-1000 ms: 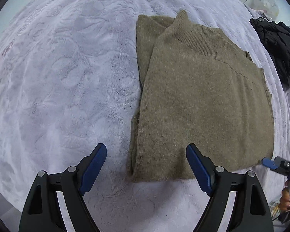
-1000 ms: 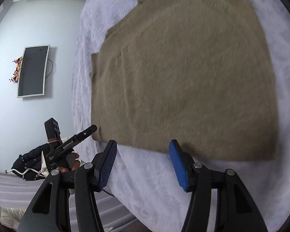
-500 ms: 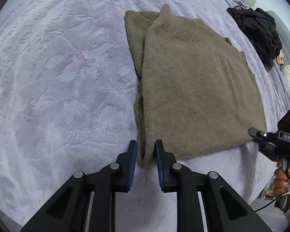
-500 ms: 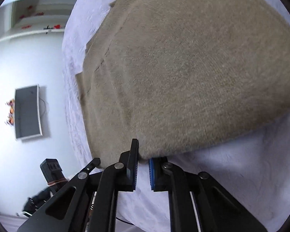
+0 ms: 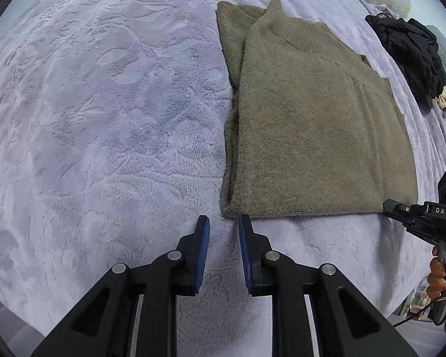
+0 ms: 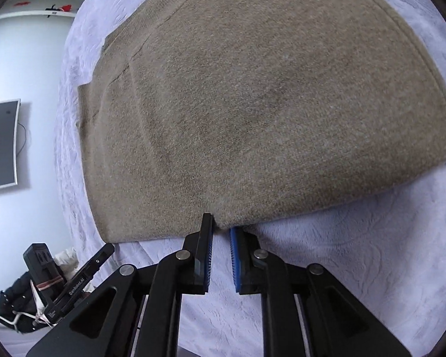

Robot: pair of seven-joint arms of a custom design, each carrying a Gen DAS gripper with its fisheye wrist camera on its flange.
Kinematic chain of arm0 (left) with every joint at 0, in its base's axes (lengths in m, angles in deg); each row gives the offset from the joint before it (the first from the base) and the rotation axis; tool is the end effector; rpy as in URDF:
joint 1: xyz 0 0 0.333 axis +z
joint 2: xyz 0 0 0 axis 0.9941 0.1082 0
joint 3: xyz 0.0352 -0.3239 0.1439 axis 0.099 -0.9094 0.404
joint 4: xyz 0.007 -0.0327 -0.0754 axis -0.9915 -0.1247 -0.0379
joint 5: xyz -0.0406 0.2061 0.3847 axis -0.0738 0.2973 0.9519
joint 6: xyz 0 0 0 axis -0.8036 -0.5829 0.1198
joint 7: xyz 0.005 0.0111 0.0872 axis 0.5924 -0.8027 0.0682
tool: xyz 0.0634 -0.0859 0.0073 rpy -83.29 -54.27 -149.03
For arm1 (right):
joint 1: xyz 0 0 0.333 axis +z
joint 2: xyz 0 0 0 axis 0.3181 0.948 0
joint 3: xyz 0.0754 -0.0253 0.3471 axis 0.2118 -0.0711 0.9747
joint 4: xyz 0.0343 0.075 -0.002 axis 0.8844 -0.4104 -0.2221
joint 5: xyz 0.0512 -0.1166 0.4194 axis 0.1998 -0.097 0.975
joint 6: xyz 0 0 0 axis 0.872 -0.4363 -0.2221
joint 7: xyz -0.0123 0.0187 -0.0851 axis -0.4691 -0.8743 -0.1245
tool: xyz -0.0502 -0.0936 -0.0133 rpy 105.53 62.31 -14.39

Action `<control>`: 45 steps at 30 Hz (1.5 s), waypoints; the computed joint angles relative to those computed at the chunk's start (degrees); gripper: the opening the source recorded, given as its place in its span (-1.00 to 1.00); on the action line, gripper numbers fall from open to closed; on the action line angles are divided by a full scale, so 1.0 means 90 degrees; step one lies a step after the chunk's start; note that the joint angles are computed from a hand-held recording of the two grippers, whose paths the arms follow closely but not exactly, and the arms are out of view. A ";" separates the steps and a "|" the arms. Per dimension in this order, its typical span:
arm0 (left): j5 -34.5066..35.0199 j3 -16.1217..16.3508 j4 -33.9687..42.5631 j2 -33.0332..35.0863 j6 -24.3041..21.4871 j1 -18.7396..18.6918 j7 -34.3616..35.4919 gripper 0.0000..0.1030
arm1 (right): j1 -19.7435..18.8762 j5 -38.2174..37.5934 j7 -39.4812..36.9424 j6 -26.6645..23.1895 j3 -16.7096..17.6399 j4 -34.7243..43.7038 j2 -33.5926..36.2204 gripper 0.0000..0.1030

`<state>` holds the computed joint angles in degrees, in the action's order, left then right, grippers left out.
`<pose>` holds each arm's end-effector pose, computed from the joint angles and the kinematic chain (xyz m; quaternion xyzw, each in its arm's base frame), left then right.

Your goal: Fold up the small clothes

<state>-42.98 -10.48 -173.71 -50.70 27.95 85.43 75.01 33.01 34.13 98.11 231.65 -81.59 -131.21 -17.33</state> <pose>0.6945 -0.0860 0.5174 0.4944 -0.8600 0.1053 0.0704 0.5551 0.1552 0.4493 -0.2829 0.9189 0.1402 0.2365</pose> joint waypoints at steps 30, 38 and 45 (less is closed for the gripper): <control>0.1211 -0.0057 -0.0897 -0.0907 0.0596 -0.0568 -0.0539 0.89 | 0.0019 -0.3543 0.1019 -0.1947 0.0255 0.1305 0.0317 0.65; 0.1248 -0.0112 -0.1085 -0.1038 0.0583 -0.0707 -0.0632 0.89 | 0.0139 -0.3645 0.0707 -0.2420 0.0217 0.1463 0.0424 0.65; 0.1096 -0.0146 -0.1074 -0.0890 0.0491 -0.0791 -0.0841 0.89 | 0.0182 -0.3541 0.0688 -0.2527 0.0237 0.1352 0.0303 0.65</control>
